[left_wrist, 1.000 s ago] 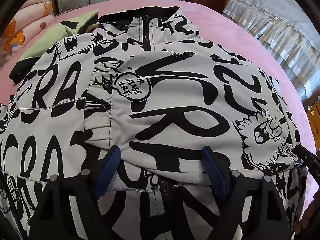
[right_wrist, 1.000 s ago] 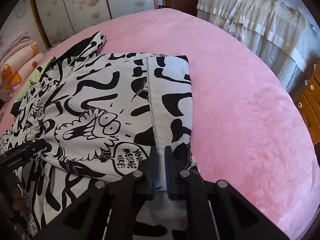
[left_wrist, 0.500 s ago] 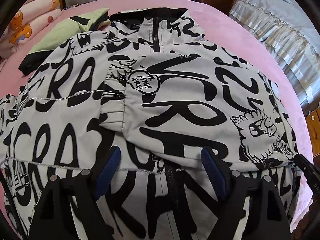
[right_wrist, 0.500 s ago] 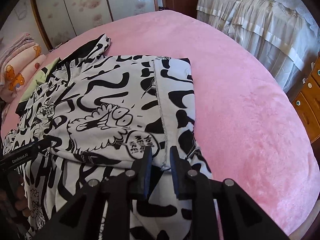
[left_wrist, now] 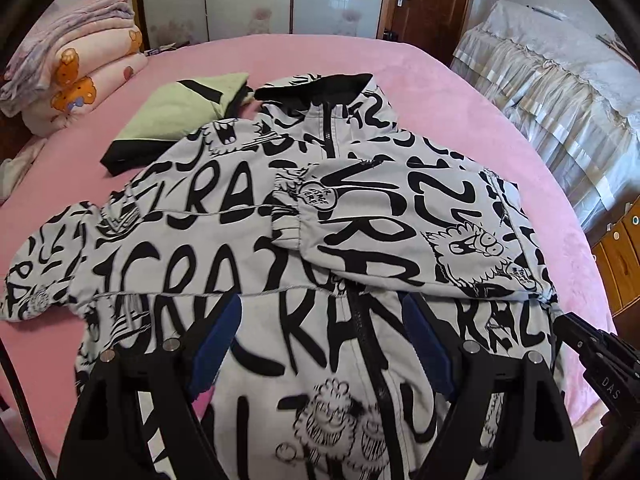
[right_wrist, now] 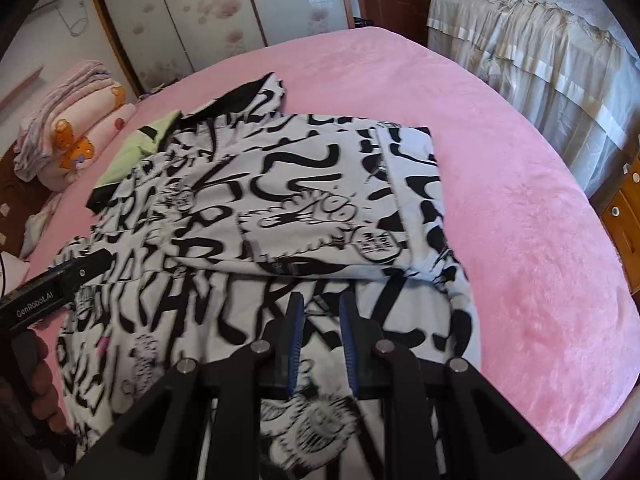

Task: Fold large clothes

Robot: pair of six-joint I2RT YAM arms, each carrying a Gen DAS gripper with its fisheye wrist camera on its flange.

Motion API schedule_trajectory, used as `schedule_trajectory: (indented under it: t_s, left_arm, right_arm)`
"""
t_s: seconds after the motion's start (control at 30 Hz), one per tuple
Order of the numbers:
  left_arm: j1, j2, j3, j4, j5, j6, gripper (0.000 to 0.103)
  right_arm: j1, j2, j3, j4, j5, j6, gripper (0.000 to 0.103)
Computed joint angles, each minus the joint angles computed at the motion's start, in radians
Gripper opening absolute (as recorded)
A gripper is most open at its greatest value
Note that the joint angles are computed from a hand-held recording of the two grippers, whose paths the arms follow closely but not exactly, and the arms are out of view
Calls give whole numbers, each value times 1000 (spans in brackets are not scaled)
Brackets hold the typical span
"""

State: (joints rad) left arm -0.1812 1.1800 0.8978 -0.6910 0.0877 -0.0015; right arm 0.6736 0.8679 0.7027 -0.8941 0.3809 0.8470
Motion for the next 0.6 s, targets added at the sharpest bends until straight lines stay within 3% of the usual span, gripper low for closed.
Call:
schedule_trajectory:
  t_s: [0.3, 0.6]
  left_arm:
    - [297, -192, 25, -207, 140, 213, 81]
    - [803, -126, 95, -294, 348, 551, 81]
  right_arm:
    - [316, 190, 192, -66, 143, 186, 18]
    - [457, 443, 377, 6, 159, 186, 18]
